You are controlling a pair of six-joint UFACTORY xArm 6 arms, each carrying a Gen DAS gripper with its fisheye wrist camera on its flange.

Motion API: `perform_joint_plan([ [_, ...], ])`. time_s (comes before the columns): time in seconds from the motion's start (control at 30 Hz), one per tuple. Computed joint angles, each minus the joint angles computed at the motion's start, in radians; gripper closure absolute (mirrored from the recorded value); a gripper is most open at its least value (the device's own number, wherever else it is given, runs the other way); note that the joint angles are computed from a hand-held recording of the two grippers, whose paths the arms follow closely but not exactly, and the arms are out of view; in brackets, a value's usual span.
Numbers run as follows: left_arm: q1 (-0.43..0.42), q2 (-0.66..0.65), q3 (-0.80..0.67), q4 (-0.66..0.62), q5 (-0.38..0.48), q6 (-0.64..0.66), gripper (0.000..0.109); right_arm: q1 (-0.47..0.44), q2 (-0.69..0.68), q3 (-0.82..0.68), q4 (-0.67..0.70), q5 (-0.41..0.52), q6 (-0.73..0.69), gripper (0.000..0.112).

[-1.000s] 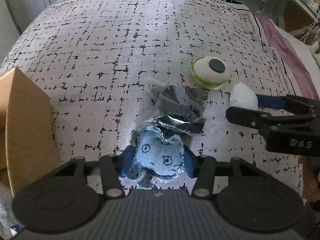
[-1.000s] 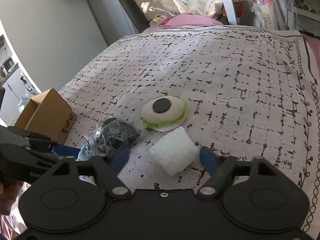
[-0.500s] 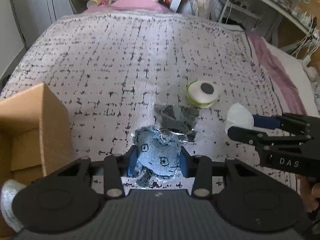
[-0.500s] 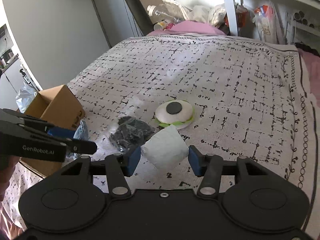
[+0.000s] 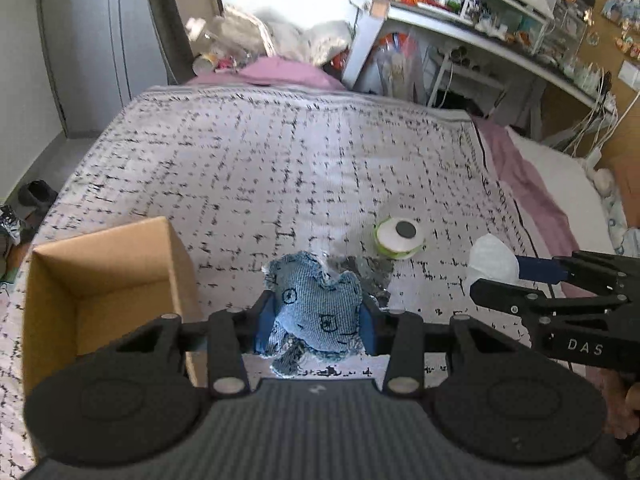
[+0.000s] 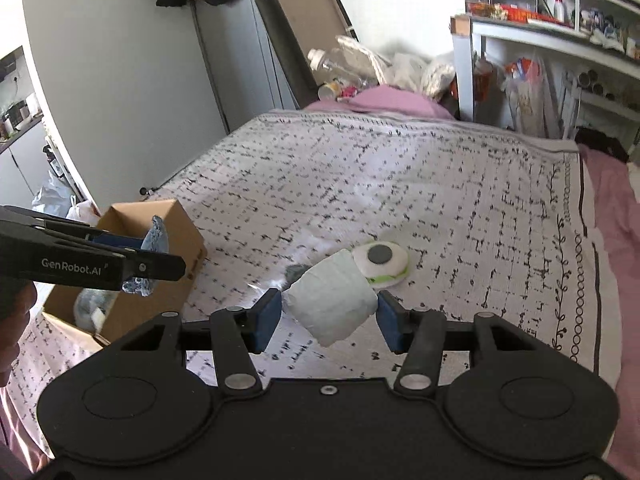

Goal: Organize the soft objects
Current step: 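Carry both items to the box and release them inside, opening both tools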

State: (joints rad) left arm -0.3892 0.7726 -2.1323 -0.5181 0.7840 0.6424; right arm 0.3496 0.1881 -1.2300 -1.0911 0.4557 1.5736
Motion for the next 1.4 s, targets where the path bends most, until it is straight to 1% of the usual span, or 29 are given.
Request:
perform_joint_plan([
  [0.13,0.019,-0.054,0.069,-0.043,-0.029,0.046,0.067,0.029,0.003,-0.036,-0.004,0.037,-0.008,0.061],
  [0.27,0.042,-0.094,0.113,-0.079,-0.038,0.086,0.067,0.056,0.012,-0.071,-0.004,0.071,-0.02,0.061],
  [0.5,0.076,-0.138,0.162,-0.137,-0.049,0.146,0.067,0.1,0.043,-0.14,-0.005,0.131,-0.039,0.061],
  [0.77,0.121,-0.158,0.187,-0.194,-0.051,0.204,0.067,0.134,0.096,-0.229,0.012,0.173,-0.078,0.061],
  [0.9,0.147,-0.148,0.174,-0.209,-0.052,0.216,0.066,0.153,0.137,-0.288,0.009,0.188,-0.09,0.061],
  [1.1,0.196,-0.112,0.132,-0.226,-0.043,0.211,0.066,0.171,0.231,-0.414,0.048,0.207,-0.164,0.061],
  [1.4,0.254,0.008,-0.022,-0.234,0.011,0.178,0.066,0.192,0.395,-0.634,0.154,0.245,-0.317,0.061],
])
